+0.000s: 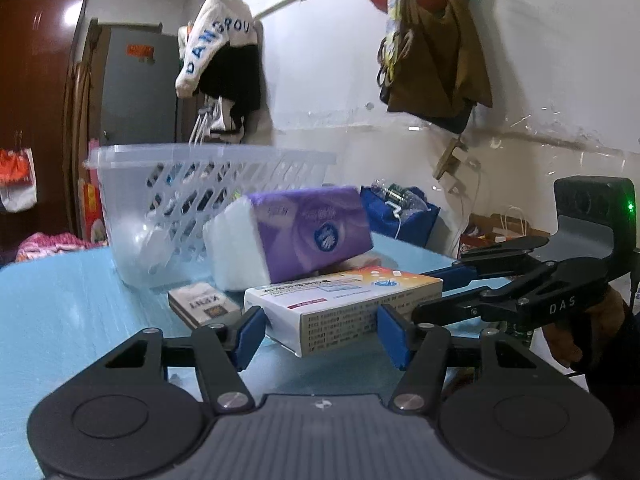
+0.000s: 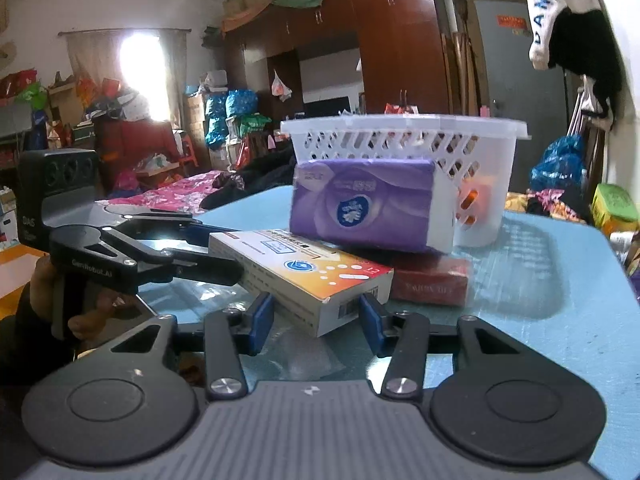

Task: Organize objects
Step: 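Grasp the white printed box with the right tool, then carry the white box to the bed basket and open the right tool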

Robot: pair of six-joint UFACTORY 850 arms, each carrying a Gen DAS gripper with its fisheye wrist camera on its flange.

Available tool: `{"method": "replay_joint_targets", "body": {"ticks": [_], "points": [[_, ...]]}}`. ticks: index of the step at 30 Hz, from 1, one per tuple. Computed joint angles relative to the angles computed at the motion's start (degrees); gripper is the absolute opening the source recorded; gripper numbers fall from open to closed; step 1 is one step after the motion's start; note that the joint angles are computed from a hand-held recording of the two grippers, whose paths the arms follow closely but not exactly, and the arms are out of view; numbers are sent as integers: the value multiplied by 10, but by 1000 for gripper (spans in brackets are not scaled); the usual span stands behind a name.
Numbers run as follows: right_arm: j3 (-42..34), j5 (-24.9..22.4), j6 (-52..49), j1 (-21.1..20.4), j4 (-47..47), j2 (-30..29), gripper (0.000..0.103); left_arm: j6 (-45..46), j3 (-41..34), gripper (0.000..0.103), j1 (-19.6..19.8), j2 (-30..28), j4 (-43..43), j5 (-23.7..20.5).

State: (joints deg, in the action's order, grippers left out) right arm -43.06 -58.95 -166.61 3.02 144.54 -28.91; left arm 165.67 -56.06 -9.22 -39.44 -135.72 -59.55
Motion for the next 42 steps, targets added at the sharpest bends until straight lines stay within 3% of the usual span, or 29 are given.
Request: {"method": "replay_joint_targets", "body": {"ticks": [8, 18, 29, 36, 42], "points": [[25, -28, -36, 13, 29, 27, 50, 52, 52, 65, 1, 38, -35, -47], [-2, -21, -30, 9, 26, 42, 50, 36, 38, 65, 2, 55, -33, -62], [-62, 21, 0, 3, 7, 49, 49, 24, -14, 65, -12, 71, -55, -26], [-122, 54, 20, 1, 9, 36, 49, 7, -87, 64, -22, 64, -62, 31], [-197, 100, 43, 2, -1, 3, 48, -58, -183, 64, -19, 25, -38, 86]]}}
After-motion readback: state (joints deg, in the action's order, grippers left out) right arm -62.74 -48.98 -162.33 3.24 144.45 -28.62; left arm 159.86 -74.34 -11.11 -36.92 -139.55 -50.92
